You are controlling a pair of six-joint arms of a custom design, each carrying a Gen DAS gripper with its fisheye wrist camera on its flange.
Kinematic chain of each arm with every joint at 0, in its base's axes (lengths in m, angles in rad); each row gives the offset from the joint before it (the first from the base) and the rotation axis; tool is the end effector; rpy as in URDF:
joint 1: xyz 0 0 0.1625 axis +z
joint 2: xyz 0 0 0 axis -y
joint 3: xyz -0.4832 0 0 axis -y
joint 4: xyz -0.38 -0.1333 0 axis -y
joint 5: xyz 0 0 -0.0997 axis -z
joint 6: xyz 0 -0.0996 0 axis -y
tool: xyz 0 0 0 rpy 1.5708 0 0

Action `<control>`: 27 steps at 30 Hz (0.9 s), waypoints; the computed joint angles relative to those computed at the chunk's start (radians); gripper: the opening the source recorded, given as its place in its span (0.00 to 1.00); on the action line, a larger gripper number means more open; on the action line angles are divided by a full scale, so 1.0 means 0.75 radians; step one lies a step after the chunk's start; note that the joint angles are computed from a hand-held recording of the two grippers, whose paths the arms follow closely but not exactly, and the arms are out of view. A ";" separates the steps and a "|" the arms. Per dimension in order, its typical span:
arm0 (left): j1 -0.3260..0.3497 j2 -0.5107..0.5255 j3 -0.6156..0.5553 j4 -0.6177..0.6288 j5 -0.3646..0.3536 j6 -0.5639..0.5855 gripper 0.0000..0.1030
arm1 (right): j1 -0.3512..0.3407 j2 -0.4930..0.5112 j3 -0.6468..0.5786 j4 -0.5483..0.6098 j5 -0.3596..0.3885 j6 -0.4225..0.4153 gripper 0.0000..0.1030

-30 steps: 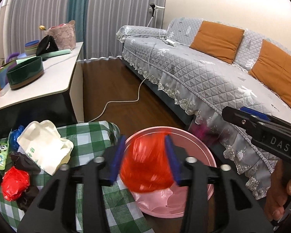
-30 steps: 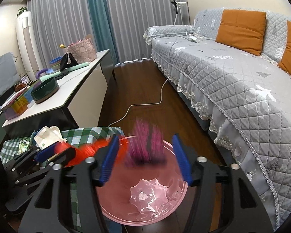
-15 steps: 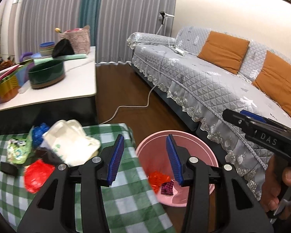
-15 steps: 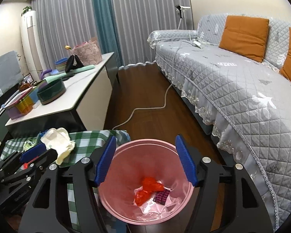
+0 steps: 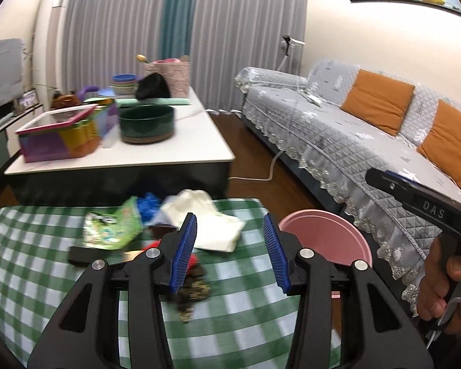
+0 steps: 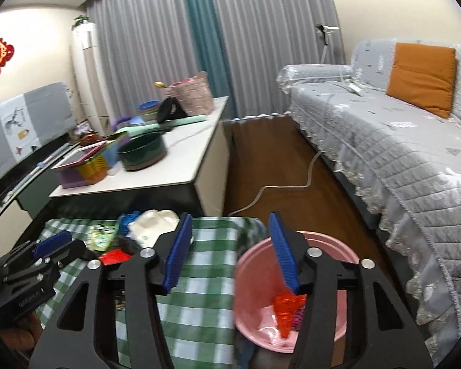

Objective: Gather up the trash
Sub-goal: 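Move both tools back over the trash on the table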

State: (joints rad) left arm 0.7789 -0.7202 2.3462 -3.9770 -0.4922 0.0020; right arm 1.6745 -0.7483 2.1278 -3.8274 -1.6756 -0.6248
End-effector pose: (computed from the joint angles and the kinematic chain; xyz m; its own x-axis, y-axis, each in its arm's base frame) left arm -0.1623 -0.4708 0.1384 -0.7722 -0.0982 -0.6278 0.5074 0.4995 -0.7022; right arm 0.1808 -0.5505 0.1315 -0.7703 -0.3906 0.5040 -0.6372 0.5024 -0.5845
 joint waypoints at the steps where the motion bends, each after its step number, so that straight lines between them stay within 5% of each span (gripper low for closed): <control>1: 0.001 -0.013 0.017 -0.015 0.011 0.004 0.43 | 0.005 0.007 0.002 0.004 0.007 -0.001 0.47; 14: 0.151 -0.055 0.109 -0.323 0.110 0.173 0.43 | 0.062 0.161 -0.098 0.095 -0.019 0.000 0.46; 27: 0.375 -0.044 0.063 -0.391 0.064 0.223 0.44 | 0.059 0.303 -0.287 0.283 -0.083 0.054 0.46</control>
